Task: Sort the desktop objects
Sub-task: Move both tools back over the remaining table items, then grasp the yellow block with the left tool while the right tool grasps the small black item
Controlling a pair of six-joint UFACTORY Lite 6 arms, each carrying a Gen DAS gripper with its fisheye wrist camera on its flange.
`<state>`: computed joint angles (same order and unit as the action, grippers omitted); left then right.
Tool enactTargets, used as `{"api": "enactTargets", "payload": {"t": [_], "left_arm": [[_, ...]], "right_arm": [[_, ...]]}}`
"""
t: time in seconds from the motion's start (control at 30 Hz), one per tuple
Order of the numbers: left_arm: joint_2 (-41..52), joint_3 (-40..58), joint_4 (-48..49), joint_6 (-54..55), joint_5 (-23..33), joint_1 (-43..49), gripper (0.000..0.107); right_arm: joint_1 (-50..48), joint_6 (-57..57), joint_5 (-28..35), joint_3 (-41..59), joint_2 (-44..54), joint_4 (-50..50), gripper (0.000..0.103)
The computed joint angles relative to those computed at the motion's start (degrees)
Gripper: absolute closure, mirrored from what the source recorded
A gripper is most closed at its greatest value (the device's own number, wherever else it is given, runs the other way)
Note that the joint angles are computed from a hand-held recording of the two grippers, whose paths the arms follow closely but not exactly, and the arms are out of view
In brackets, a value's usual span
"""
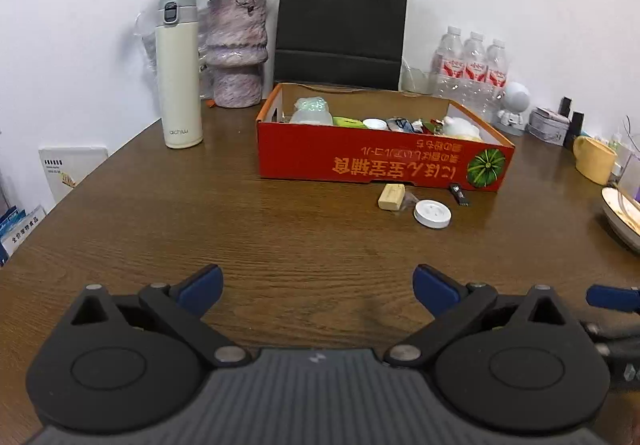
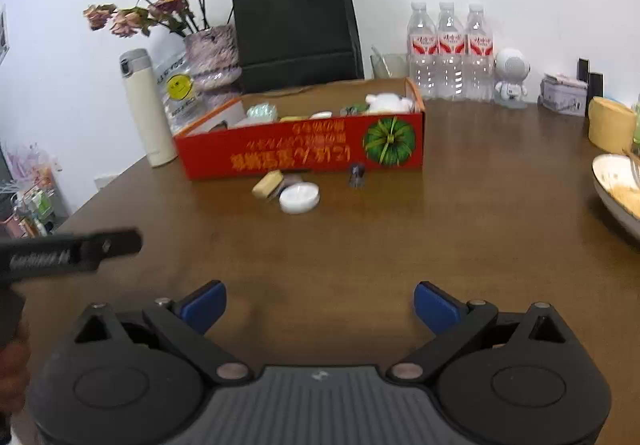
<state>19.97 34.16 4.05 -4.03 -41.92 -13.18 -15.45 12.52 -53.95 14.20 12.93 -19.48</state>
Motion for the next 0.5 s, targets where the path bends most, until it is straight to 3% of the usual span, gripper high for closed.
{"api": "enactTargets", "payload": {"t": [0.27, 0.4, 0.5], "left_arm": [[6.19, 6.36, 2.63, -0.57, 0.28, -1.06, 0.006], [11.98, 16.58, 5.66, -4.7, 0.87, -1.45, 0.009], [20.47, 30.75, 13.2, -11.91, 6.65, -1.46, 0.03]], "right_arm": [[-3.18, 2.64, 1.04, 1.22, 0.07, -3.01, 0.003], [-7.45, 8.44, -0.32, 6.12, 5.81, -11.51, 0.014], [-7.4, 9.15, 0.71, 9.61, 8.43, -13.12, 0.026]]}}
